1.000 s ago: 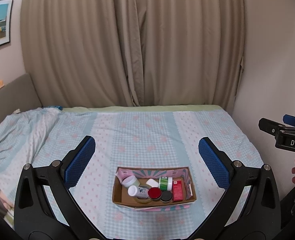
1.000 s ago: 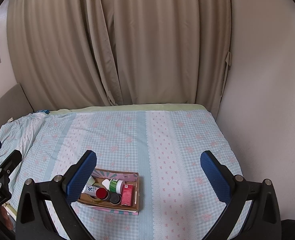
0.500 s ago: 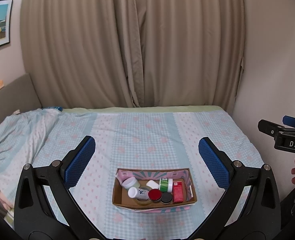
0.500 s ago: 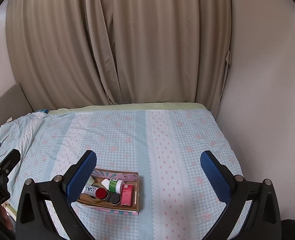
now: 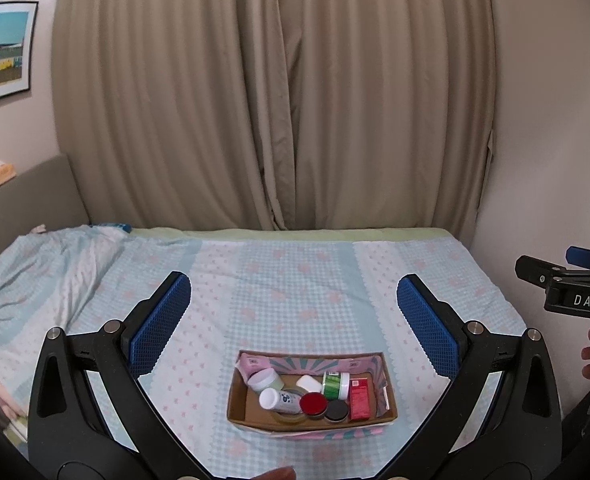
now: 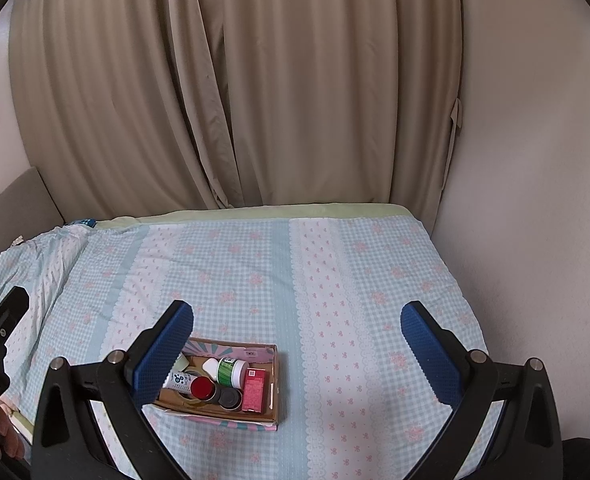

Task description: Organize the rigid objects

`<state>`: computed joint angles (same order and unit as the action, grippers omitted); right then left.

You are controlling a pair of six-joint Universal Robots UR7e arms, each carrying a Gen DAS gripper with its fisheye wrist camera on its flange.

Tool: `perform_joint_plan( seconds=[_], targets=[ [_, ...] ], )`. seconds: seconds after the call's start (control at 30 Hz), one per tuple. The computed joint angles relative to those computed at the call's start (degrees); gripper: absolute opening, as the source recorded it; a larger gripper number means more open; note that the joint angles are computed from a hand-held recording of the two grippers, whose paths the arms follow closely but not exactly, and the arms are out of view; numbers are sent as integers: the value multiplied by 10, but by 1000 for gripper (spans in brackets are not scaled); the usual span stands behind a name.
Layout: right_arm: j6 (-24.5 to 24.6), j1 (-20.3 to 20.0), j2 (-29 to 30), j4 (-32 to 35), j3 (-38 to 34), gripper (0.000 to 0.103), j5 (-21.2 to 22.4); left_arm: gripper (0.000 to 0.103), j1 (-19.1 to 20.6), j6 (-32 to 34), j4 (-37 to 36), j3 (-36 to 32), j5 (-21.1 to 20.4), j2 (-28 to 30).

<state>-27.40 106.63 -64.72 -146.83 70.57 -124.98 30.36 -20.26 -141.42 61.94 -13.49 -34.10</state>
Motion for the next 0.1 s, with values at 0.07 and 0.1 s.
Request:
perform_joint_plan(
  seconds=[0.07,0.1],
  targets=[
    [0,0,1,0,-1,103,0,103,-1,8,-12,4,1,0],
    [0,0,1,1,-2,103,0,103,-1,4,-10,6,0,-1]
  ],
)
